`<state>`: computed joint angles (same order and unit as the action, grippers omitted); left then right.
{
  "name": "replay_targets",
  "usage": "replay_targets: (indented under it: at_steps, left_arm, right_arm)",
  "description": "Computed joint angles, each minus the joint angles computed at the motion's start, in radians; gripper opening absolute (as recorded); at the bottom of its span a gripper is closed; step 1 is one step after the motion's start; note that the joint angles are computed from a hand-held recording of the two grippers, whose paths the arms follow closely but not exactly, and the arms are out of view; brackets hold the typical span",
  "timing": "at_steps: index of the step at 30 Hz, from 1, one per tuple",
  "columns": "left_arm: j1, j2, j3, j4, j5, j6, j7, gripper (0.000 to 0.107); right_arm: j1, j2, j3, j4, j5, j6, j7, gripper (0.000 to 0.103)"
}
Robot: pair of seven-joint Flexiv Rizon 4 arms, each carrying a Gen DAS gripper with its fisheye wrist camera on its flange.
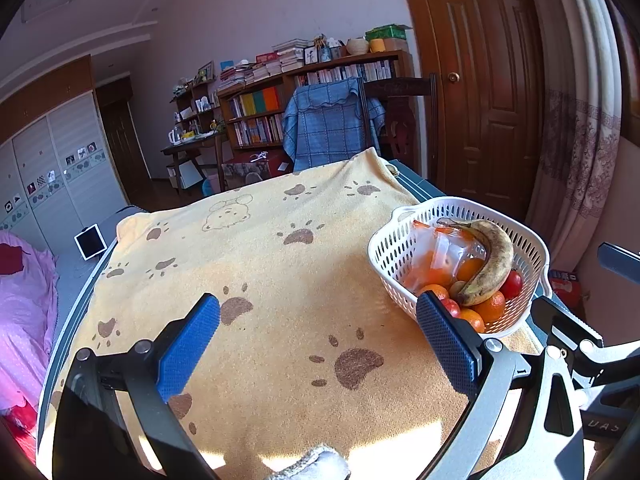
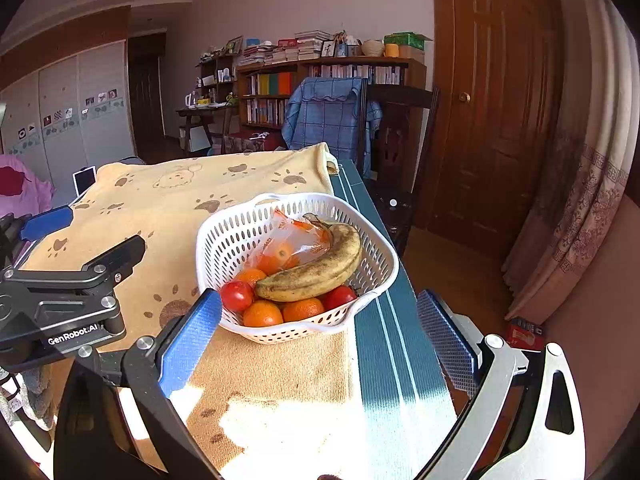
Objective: Organize fruits
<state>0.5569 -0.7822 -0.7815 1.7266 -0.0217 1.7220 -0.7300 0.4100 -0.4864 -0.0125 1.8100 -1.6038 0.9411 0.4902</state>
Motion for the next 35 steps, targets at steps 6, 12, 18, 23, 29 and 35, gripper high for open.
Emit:
replay_targets:
  at_steps: [6, 12, 18, 23, 29, 35]
  left_arm:
    - [0.001, 0.000, -0.002, 0.000, 0.000, -0.003, 0.001, 0.098]
    - [0.005, -0.003, -0.012, -0.003, -0.006, -0.011, 0.009, 0.098]
    - [0.013, -0.012, -0.031, -0.012, -0.022, -0.034, 0.026, 0.098]
    - [0.040, -0.029, -0.072, -0.008, -0.029, -0.038, 0.052, 0.098]
    - [0.011, 0.000, -0.012, -0.030, -0.099, -0.117, 0.047, 0.098]
    - [-0.089, 0.034, 0.195, -0.085, -0.226, -0.199, 0.011, 0.098]
  right_arm:
    - [0.003, -0.006, -0.001, -0.008, 0.011, -0.001, -0.010, 0.100]
    - [0.009, -0.013, -0.006, -0.015, 0.028, -0.006, -0.023, 0.100]
    - [0.017, -0.019, -0.008, -0.021, 0.054, -0.016, -0.046, 0.100]
    - [0.026, -0.027, -0.010, -0.028, 0.109, -0.029, -0.078, 0.100]
    - [0.046, -0.052, -0.015, -0.059, 0.200, -0.028, -0.153, 0.099]
    - [0.079, -0.108, -0.027, -0.125, 0.272, 0.034, -0.229, 0.099]
